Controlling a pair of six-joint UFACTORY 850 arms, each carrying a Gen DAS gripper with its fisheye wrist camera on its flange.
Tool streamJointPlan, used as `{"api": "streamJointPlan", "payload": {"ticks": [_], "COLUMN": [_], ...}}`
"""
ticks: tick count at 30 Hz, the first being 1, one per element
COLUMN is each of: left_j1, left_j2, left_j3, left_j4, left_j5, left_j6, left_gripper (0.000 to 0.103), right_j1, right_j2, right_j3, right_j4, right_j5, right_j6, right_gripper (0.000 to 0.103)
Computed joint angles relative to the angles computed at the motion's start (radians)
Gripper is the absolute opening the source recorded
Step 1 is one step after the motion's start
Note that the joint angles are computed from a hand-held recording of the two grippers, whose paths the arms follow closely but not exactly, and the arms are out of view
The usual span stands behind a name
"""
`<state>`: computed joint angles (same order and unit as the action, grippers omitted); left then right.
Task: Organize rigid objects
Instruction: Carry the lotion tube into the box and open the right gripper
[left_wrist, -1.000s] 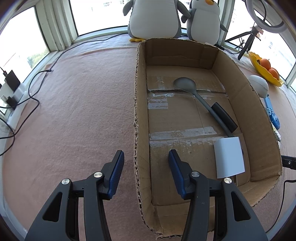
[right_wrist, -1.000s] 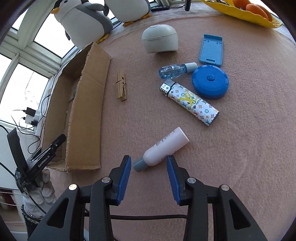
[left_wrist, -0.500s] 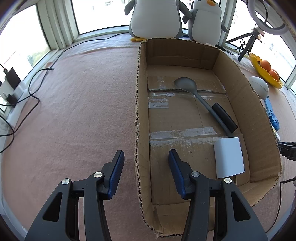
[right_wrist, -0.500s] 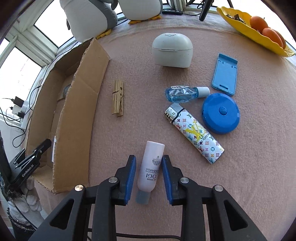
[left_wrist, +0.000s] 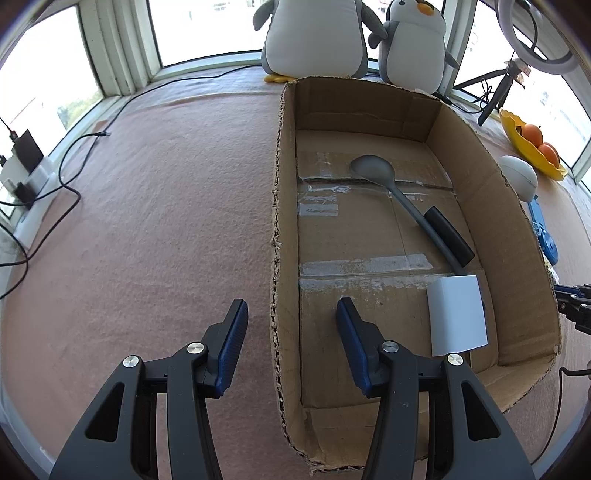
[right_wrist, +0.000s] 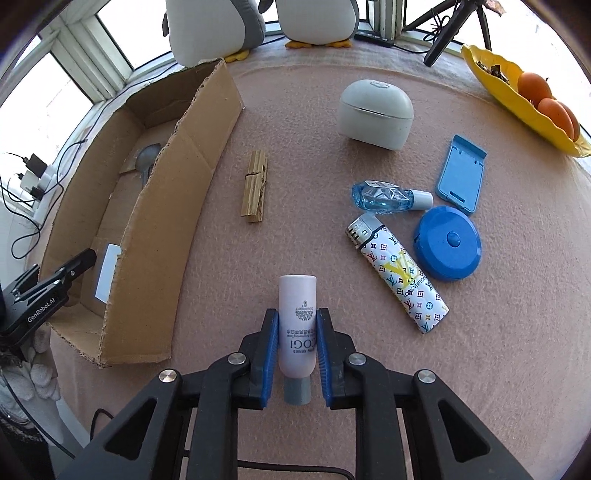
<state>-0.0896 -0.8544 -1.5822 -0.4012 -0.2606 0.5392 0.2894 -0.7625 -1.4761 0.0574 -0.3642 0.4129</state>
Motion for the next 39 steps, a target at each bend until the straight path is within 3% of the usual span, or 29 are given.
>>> {"api": "streamJointPlan", "payload": {"ticks": [7,16,32,39], "left_j1": [0.002,0.001,-0.002,-0.001], "left_j2": [0.001,0.002,0.002,0.0], "left_j3": [0.002,0.005,0.004,0.001], "left_j4": [-0.007,0.008,0.033,0.027], "left_j5": [0.002,0.01,0.008,0.004], "left_j6": [0.008,-0.014,-0.031,-0.024], "left_gripper": [0.051,0.051,0.051,0.051], "right_j1": [-0.008,0.013,0.04,0.046], "right_j2": [0.055,-0.008,-0.196,-0.242], "right_j3": [0.013,-0.13,-0.421,-0.487], "right_j4": [0.175,0.331,0.201,0.142], "right_j5": [0.055,0.045,-0.061,-0.098], "right_j6": [-0.143,-0.303,-0.218,-0.173], "right_gripper": [0.018,0.018,0.018,0.018]}}
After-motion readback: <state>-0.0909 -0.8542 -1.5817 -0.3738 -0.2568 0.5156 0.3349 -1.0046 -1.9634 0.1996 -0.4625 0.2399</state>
